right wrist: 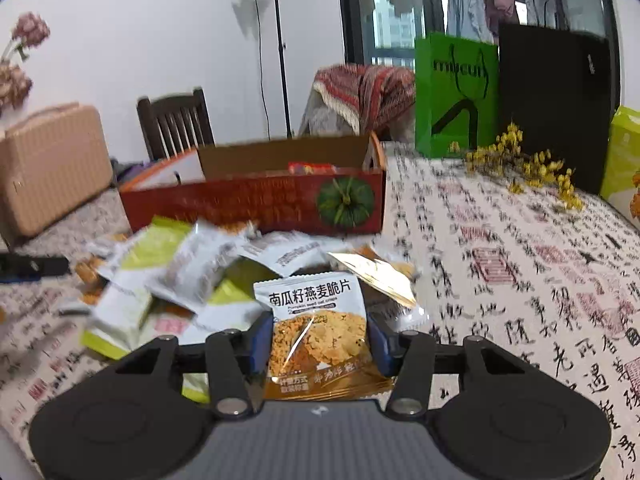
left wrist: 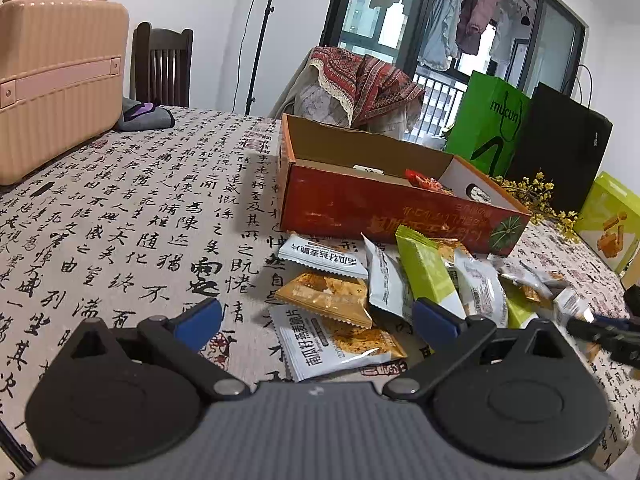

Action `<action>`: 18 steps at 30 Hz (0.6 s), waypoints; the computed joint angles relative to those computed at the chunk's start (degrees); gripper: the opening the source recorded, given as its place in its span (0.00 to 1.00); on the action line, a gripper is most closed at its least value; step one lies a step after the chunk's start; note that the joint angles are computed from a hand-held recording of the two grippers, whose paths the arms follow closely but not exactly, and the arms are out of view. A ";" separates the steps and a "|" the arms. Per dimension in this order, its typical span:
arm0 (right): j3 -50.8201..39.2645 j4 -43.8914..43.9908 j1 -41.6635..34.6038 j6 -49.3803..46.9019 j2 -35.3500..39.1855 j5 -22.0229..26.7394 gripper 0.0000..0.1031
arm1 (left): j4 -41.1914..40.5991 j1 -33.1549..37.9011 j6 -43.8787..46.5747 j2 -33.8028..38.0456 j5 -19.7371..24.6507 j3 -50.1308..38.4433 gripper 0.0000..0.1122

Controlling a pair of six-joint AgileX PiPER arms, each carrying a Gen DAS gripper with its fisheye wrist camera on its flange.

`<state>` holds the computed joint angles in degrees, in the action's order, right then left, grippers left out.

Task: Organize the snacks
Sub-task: 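Grasp an orange oat crisp packet with the right tool while the left grasps another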

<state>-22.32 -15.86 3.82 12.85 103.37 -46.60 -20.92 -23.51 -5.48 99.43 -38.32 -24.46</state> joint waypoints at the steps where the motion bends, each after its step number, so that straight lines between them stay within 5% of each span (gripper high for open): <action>1: 0.17 0.29 0.17 -0.12 -0.49 -0.53 0.48 | -1.48 -0.38 1.42 0.08 0.62 -0.58 0.92; 13: -1.13 4.35 2.47 0.59 -1.05 -1.71 0.48 | -20.20 -1.94 25.47 4.11 7.51 -13.51 0.92; 18: -1.65 5.50 1.48 1.24 -0.59 -1.68 0.48 | -38.57 -0.93 49.51 8.93 12.21 -23.52 0.92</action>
